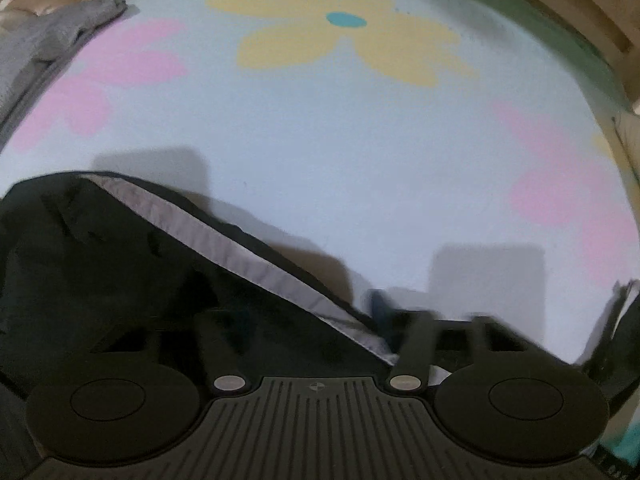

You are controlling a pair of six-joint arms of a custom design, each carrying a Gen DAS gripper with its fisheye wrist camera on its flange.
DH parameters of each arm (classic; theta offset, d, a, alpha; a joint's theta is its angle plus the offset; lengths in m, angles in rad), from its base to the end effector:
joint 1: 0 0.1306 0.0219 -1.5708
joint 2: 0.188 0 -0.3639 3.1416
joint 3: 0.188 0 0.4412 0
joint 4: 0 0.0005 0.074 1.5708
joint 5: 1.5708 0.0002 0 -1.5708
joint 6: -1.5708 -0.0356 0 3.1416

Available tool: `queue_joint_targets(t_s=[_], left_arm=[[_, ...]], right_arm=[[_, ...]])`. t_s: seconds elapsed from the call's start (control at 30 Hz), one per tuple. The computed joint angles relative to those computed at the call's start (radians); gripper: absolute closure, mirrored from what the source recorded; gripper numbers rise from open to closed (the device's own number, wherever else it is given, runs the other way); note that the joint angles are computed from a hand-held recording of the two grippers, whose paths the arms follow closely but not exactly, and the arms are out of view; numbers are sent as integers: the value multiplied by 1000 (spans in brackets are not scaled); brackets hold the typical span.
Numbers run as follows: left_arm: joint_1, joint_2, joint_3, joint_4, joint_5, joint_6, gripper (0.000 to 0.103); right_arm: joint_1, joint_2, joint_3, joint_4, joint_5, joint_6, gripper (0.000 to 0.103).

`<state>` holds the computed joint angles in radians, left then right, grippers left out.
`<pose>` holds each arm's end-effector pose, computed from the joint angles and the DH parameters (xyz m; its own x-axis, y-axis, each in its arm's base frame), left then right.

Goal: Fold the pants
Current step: 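Lift the hem with the right tool and fold it over toward the waistband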

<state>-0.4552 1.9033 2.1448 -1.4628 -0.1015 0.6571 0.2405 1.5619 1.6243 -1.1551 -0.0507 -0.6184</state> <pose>0.6018 -0.2911 0.4490 -0.9163 -0.2281 -0.3293 -0.1938 0.9719 -0.1338 0.5604 0.1388 0.4188 -0.8537 0.3868 -0.3488 0.2877 0.9084 0.3034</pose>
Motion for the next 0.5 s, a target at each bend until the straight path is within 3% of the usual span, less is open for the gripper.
queue_joint_targets(t_s=[0.03, 0.13, 0.3, 0.5], left_arm=[[6, -20, -34, 32, 30, -4, 96], [10, -85, -116, 100, 21, 28, 98], [-19, -180, -164, 118, -64, -28, 98], [-71, -363, -290, 174, -130, -34, 98]], right_arm=[[-4, 3, -3, 7, -3, 2, 91], [-5, 2, -4, 12, -6, 2, 91], [-7, -23, -4, 22, -6, -12, 91], [-6, -122, -22, 29, 7, -34, 90]])
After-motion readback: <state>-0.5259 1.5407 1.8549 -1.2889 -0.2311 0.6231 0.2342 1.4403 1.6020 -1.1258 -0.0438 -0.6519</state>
